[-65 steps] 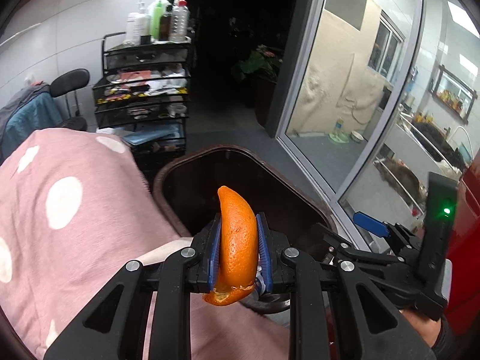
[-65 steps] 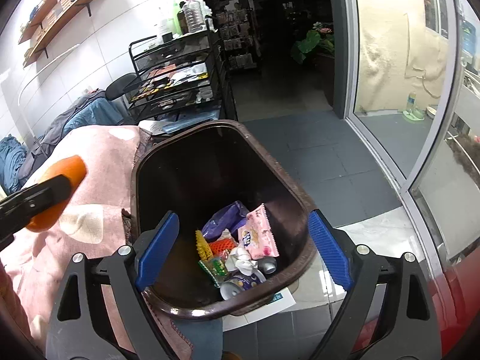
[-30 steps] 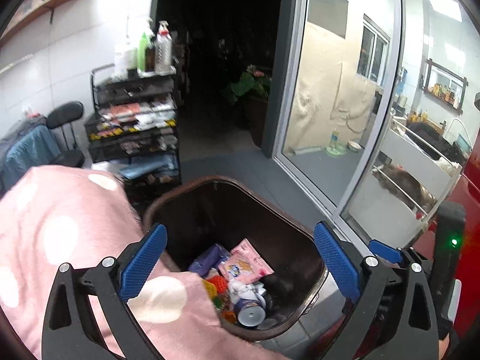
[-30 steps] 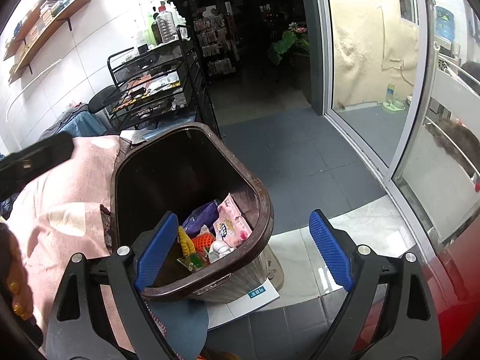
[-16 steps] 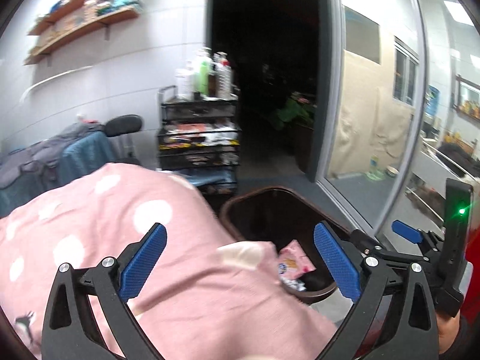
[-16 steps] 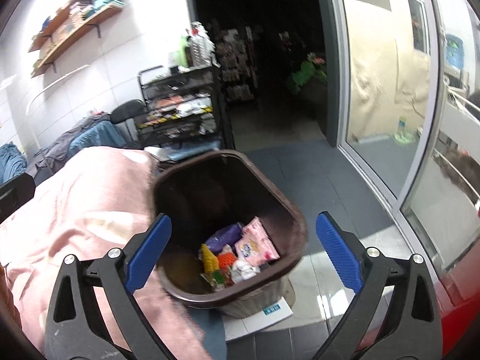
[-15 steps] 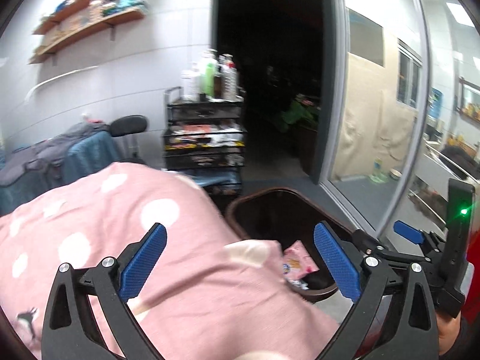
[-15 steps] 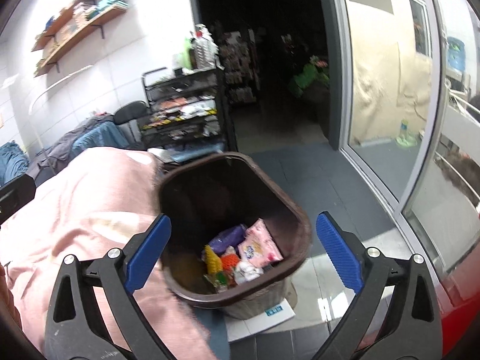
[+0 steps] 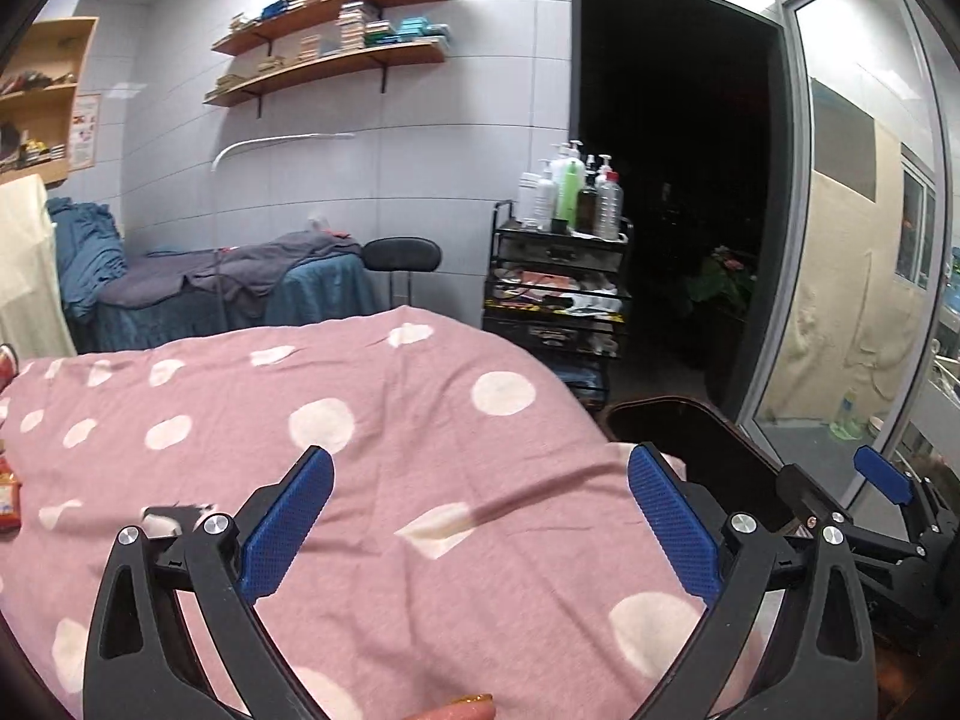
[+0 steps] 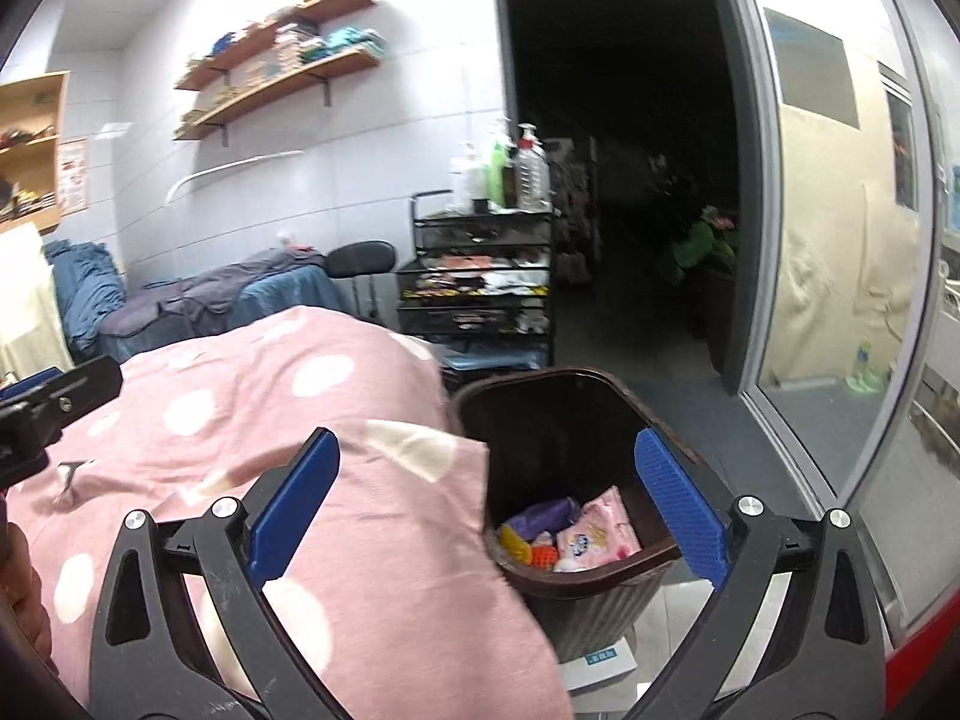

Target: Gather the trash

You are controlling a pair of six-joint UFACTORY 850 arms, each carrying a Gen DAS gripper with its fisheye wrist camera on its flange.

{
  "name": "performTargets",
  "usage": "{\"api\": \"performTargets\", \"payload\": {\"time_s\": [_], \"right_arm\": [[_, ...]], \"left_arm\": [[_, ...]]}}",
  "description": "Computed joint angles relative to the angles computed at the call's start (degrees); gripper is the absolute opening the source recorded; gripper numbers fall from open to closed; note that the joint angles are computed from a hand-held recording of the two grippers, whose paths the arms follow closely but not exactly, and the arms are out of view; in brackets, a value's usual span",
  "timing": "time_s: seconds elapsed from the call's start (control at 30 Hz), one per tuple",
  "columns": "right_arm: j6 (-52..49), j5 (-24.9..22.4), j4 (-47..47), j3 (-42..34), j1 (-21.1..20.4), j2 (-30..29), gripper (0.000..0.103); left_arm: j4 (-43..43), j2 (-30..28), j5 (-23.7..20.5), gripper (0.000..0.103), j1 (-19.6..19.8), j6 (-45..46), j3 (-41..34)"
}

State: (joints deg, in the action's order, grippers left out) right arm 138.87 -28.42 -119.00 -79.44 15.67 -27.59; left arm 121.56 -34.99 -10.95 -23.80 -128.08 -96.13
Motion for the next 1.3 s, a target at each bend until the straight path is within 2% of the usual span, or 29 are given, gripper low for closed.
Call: {"api": "performTargets", "payload": {"time_s": [0.17,0.37,1.3], "right_arm": [[4.0,-0.5,-6.2,2.3,1.8,1.7,0.097],[7.5,-1.2,-10.8,3.9,2.8,2.9,0.097],[9.0,0.1,-11.4,3.7,2.2,3.3,0.097]], "left_arm": [[7.1,3.0,-3.8,0.098,-0.1,-7.9,5.5],[5.8,4.6,-6.9,0.098,-0.5,-6.6,8.3],[8.0,5.5,-7.7,0.098,-0.2,-9.7,9.7]]}}
